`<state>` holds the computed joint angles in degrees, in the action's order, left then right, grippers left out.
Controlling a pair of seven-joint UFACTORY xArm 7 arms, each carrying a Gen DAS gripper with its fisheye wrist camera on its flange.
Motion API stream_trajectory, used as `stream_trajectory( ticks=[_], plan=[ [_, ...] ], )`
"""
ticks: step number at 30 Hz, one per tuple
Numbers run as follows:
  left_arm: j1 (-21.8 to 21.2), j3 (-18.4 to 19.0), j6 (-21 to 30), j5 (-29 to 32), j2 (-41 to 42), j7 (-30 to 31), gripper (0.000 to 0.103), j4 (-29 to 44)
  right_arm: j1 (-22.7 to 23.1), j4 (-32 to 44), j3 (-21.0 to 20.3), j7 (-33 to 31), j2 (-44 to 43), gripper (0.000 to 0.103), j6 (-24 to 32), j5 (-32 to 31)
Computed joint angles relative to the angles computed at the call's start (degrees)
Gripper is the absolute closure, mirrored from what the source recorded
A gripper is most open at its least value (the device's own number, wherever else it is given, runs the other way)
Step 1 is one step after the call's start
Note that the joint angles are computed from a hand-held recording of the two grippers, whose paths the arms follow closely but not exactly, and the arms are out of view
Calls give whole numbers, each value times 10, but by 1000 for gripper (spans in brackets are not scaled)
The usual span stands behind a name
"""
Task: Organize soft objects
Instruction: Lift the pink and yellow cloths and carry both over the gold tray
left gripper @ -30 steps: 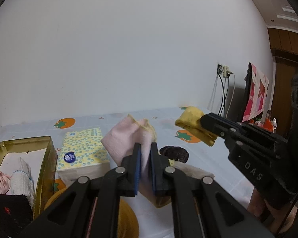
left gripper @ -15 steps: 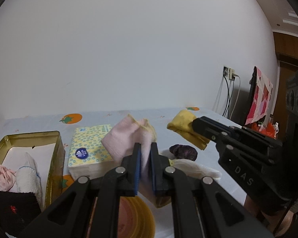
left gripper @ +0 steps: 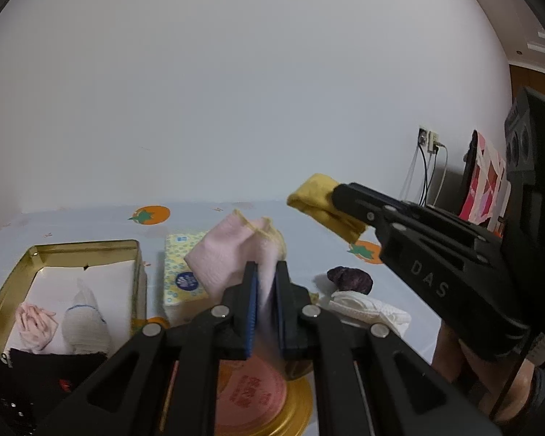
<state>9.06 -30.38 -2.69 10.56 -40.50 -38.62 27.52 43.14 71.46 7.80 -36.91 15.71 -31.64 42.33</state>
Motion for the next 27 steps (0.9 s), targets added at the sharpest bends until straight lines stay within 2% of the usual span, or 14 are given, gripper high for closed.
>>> stream_trajectory(
  ticks=[5, 14, 20, 27],
  plan=[
    [-35, 46, 5, -6, -12, 16, 97, -12, 10, 30, -3, -3, 11, 96, 21, -1],
    [-49, 75, 33, -12, -48, 31, 97, -26, 44, 74, -31, 1, 31, 96, 55, -3],
    [-48, 90, 51, -11, -64, 37, 97, -33, 80, 108, -67, -6, 46, 96, 84, 9],
    [-49, 117, 77, -10, -99, 48, 97, -47, 137, 141, -135, 9, 65, 96, 127, 10]
  ],
)
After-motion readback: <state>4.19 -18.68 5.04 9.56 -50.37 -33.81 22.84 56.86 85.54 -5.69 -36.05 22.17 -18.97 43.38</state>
